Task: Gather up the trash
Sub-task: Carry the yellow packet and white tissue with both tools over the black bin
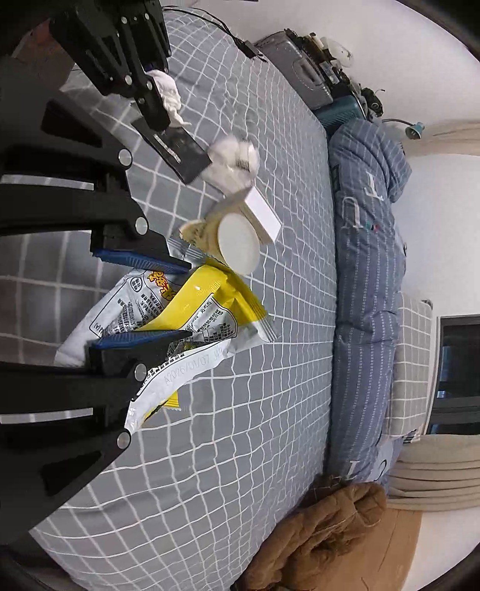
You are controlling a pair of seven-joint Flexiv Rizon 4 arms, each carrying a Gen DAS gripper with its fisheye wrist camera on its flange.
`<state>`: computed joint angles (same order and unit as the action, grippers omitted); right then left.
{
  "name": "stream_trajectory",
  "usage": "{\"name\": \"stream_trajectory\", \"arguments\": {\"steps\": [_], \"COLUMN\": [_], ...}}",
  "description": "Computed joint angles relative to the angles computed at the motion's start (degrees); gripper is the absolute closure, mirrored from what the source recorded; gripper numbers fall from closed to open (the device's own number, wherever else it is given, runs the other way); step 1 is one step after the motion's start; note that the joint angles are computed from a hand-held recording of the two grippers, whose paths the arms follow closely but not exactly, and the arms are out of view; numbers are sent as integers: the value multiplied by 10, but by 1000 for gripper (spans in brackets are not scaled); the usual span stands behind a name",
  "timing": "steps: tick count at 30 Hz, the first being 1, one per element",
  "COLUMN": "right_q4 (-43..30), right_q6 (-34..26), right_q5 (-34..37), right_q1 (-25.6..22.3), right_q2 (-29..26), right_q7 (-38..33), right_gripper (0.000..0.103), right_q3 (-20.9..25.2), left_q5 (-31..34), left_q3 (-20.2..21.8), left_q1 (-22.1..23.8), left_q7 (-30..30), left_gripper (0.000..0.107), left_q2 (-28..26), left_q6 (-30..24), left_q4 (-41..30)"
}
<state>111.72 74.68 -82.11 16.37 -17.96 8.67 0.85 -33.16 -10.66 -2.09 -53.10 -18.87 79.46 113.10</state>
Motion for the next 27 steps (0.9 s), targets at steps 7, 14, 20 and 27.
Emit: {"name": "stream_trajectory", "arguments": {"steps": [7, 14, 20, 27], "right_q4": [40, 75, 104, 133], "right_q6": [-15, -26, -35, -44], "right_q5": [-20, -35, -31, -14], "right_q1": [4, 7, 16, 31], "right_q2": [37, 69, 89, 104], "right_q7": [39, 72, 85, 94], "right_gripper": [75, 75, 75, 75], "right_q3": [21, 46, 64, 81], "left_q5": [-33, -83, -141, -172], "left_q3": [-9, -5, 11, 40], "left_q1": [-3, -16, -35, -61], "left_q7": [29, 66, 102, 124], "left_gripper": [91, 91, 91, 91], "left_q2": [44, 78, 110, 134], "left_q6": [26, 41, 43, 40], "left_q4": [59, 107, 150, 185]}}
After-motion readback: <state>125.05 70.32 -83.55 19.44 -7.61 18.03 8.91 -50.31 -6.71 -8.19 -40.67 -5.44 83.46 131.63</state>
